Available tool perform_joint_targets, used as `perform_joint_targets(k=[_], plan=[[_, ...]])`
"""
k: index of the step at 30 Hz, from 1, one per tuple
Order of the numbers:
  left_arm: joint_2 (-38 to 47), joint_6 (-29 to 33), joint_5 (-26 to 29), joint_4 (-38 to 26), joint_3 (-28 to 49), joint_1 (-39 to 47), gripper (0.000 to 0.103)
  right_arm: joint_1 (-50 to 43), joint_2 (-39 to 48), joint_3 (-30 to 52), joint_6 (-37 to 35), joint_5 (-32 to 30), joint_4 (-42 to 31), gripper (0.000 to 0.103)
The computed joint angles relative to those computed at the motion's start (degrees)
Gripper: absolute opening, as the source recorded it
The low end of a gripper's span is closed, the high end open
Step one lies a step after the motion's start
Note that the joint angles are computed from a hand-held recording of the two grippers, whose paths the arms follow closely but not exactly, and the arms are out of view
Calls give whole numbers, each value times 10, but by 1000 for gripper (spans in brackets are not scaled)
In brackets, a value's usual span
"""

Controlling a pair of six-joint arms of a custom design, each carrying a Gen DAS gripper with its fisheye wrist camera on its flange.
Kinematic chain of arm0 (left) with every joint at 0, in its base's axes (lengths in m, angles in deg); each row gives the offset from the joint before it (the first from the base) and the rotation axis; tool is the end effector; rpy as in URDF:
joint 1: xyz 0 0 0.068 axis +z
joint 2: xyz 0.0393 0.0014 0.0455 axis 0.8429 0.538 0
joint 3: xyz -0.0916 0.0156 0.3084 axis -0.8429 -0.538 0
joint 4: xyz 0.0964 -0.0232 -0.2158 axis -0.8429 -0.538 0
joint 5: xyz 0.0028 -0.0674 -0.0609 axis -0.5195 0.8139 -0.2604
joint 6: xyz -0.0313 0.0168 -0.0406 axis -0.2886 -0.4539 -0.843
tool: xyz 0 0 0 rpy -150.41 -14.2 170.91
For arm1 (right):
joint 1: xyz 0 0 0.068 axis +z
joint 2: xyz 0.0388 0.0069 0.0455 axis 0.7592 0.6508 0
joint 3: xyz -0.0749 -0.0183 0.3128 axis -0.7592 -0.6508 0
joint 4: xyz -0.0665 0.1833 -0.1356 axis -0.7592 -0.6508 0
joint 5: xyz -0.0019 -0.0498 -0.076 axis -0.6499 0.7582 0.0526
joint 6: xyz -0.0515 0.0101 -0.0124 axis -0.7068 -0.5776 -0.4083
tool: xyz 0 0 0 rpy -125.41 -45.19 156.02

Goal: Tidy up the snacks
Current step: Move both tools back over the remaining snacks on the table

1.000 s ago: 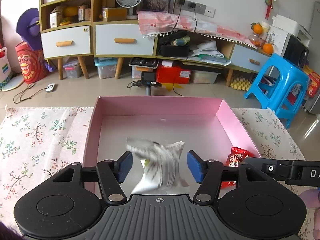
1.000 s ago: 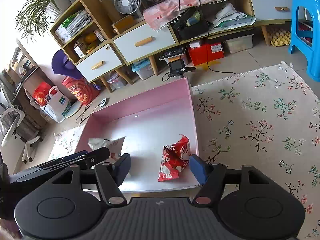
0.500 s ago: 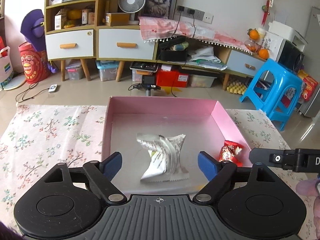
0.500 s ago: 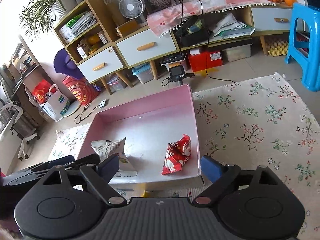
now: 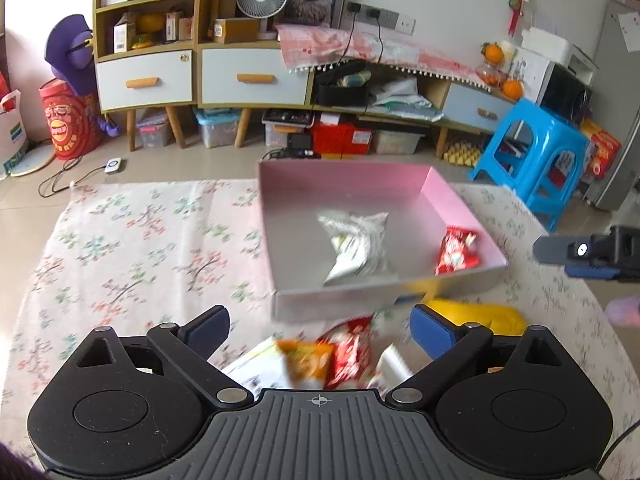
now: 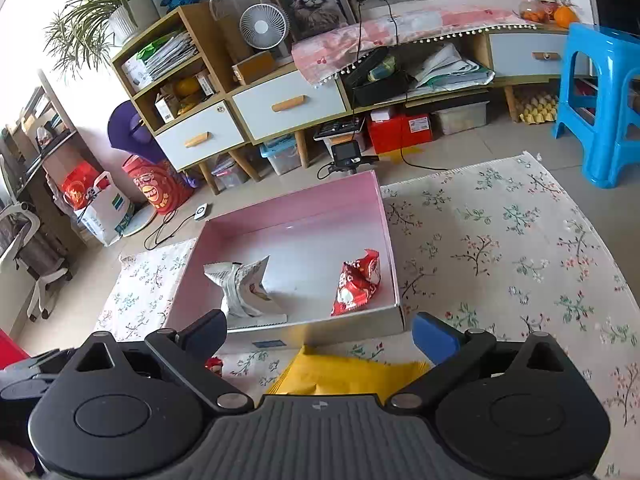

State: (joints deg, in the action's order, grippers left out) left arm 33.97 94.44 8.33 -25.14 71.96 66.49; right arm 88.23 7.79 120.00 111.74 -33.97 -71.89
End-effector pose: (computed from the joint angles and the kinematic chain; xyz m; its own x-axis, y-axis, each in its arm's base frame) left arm 0.3762 0.0378 0.1877 -0.5866 0.4052 -0.7012 0.6646 0.7356 -0.1309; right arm 0.2342 0.1645 0.2276 -0.5256 0.5568 -0.6432 0.4332 0.8259 0.3610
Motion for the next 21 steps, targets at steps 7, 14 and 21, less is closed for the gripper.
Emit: perform_joint_targets(k=[7,14,21], plan=[[23,82,23,-62,19,57,100,31,13,6,33,24,-25,92],[80,251,59,-225,97,99,100,81,45,-3,31,58,-14,92],[121,477,86,-318,115,133,100,140,90,8,14,54,-8,92]])
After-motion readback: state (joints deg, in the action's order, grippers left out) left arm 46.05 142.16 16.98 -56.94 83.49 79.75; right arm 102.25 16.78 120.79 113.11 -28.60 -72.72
